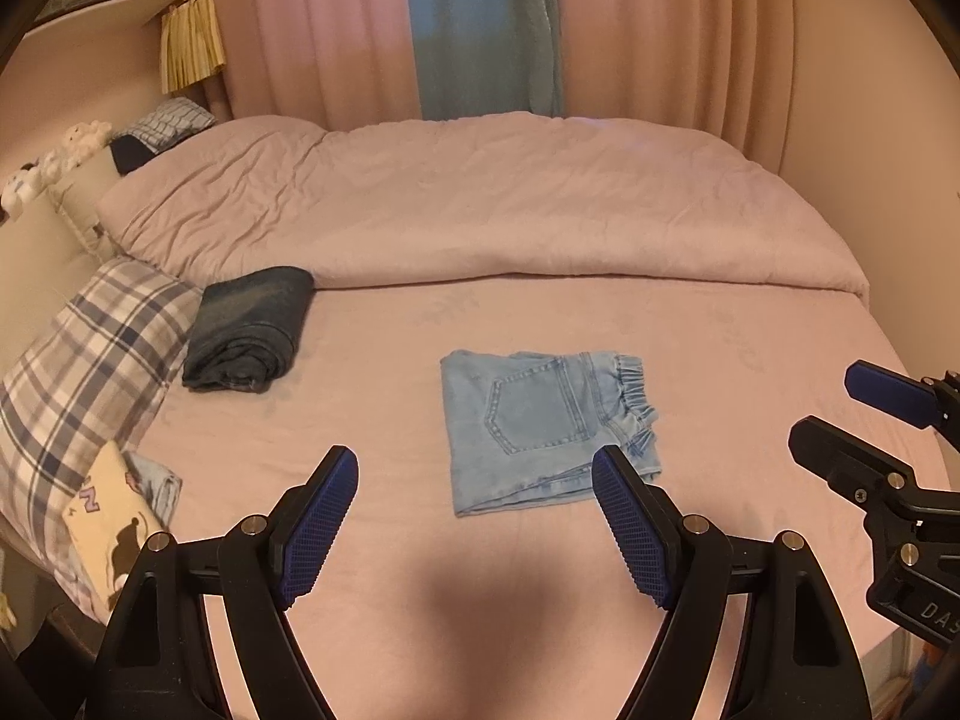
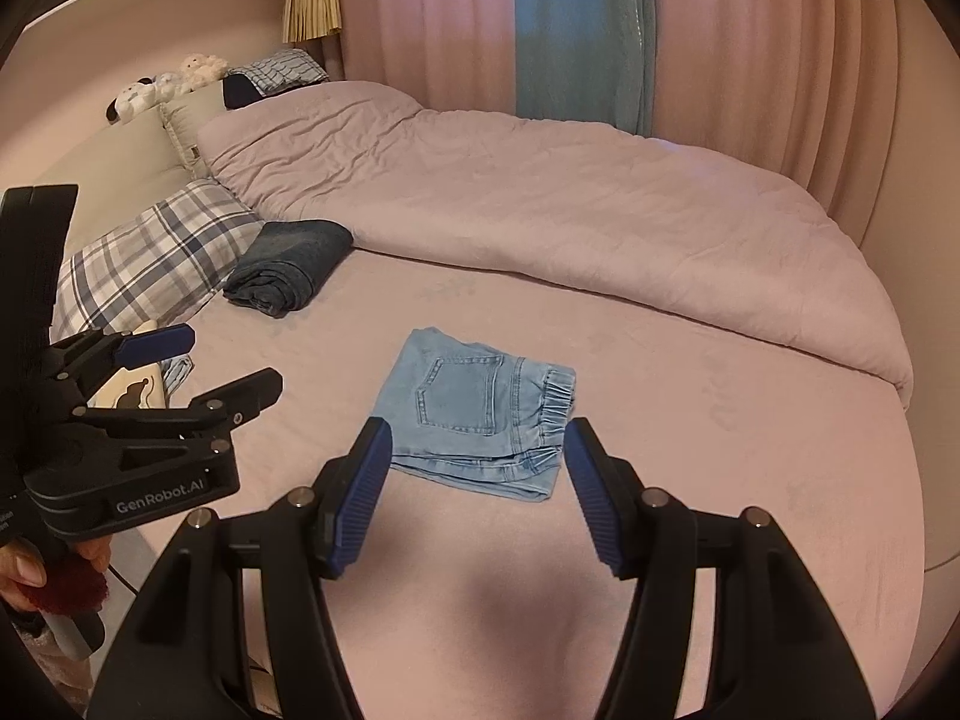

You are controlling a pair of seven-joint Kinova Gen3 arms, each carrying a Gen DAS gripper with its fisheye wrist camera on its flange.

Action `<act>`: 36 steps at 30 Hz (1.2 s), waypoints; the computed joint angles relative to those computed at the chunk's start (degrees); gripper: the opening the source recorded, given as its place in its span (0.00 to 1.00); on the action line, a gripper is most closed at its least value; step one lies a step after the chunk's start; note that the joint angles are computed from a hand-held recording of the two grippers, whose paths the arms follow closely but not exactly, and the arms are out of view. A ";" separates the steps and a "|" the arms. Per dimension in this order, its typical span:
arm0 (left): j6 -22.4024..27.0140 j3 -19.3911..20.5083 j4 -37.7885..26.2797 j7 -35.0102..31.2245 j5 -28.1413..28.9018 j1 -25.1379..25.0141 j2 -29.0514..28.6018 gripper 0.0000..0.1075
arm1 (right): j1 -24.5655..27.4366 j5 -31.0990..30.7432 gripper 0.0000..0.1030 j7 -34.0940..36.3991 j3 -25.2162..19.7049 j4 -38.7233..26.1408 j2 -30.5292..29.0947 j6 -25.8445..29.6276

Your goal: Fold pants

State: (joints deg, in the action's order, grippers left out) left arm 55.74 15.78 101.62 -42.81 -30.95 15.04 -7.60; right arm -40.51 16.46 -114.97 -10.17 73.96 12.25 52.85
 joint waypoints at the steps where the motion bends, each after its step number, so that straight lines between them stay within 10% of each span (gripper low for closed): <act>1: -0.29 -0.10 0.11 -0.26 0.10 0.01 -0.09 0.75 | 0.10 -0.21 0.58 0.15 -0.04 -0.02 0.02 0.02; 36: 0.19 0.08 0.15 -1.27 0.99 0.09 -0.09 0.75 | -0.40 0.20 0.58 -0.89 -0.04 -0.25 0.06 0.91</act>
